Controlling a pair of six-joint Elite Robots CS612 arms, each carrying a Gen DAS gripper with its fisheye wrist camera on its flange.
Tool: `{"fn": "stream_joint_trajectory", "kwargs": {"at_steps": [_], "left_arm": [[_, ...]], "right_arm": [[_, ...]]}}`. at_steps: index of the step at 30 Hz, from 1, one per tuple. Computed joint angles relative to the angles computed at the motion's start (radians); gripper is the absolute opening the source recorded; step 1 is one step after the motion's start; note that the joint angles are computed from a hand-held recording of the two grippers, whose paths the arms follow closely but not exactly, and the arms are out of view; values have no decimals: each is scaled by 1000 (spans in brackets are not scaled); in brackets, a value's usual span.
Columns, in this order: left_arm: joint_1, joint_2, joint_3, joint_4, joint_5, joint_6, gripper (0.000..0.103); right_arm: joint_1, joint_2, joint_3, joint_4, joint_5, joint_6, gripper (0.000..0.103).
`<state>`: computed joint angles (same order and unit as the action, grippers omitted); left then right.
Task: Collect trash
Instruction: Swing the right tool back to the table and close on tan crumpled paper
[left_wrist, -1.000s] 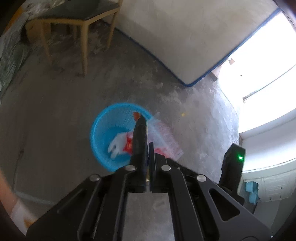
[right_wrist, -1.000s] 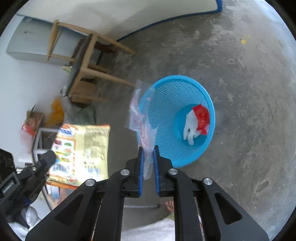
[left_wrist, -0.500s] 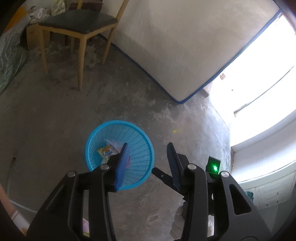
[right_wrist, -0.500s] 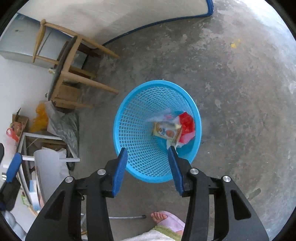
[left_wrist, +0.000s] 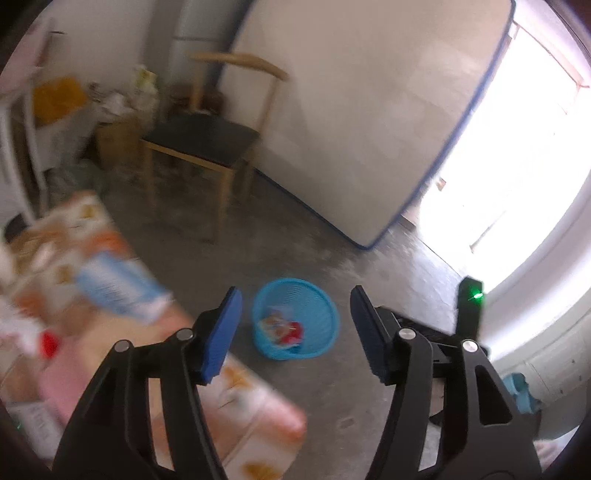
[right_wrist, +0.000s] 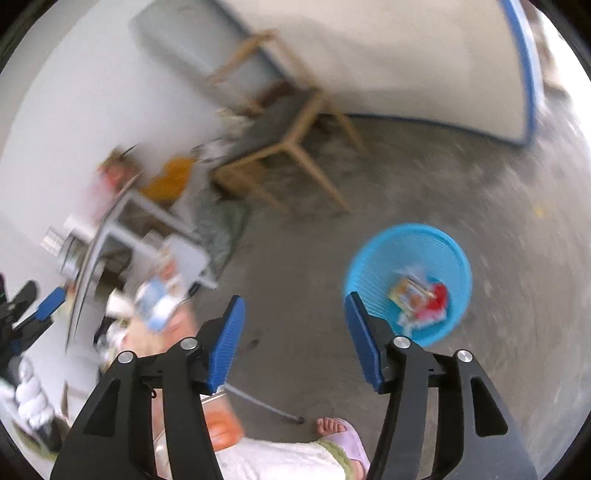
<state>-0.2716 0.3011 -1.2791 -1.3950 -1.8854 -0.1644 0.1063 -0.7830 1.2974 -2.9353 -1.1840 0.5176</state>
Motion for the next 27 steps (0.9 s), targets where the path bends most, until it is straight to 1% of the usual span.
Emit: {"fn": "stream_joint_trajectory", "kwargs": {"at_steps": [2, 3, 4, 6, 7, 8, 10, 11, 14, 18, 21, 22, 23, 27], "left_arm": [[19, 25, -68, 19, 39, -34, 59], [27, 44, -109, 28, 72, -57, 59], [33, 67, -159, 41, 121, -91, 59], [45, 98, -227, 72, 167, -144, 59], [53, 118, -263, 92, 182, -186, 59], [58, 128, -282, 107, 189, -211, 59], [64, 152, -323, 129, 218, -253, 59], [65, 165, -346, 141, 237, -266, 59], [75, 189, -390, 161, 267, -286, 59], [77, 209, -417, 172, 295, -287, 59], [83, 216, -428, 178, 294, -275, 59], [85, 217, -430, 178, 292, -273, 59], [87, 218, -432, 178, 287, -273, 59], [101, 219, -435, 181, 270, -276, 59]], "right_arm": [[24, 0, -32, 1, 42, -95, 64], [31, 2, -42, 2, 53, -121, 66], [43, 8, -63, 3, 80, -164, 70], [62, 25, -103, 12, 125, -214, 73], [73, 39, -132, 26, 148, -234, 74], [87, 56, -168, 54, 169, -258, 74], [109, 80, -221, 113, 179, -288, 74], [124, 98, -260, 157, 190, -309, 74], [151, 131, -321, 230, 197, -342, 74], [187, 188, -426, 338, 129, -375, 74], [211, 238, -517, 416, 57, -386, 74], [219, 255, -548, 437, 27, -391, 72], [226, 269, -572, 453, 10, -401, 67], [252, 310, -643, 510, -80, -498, 64]]}}
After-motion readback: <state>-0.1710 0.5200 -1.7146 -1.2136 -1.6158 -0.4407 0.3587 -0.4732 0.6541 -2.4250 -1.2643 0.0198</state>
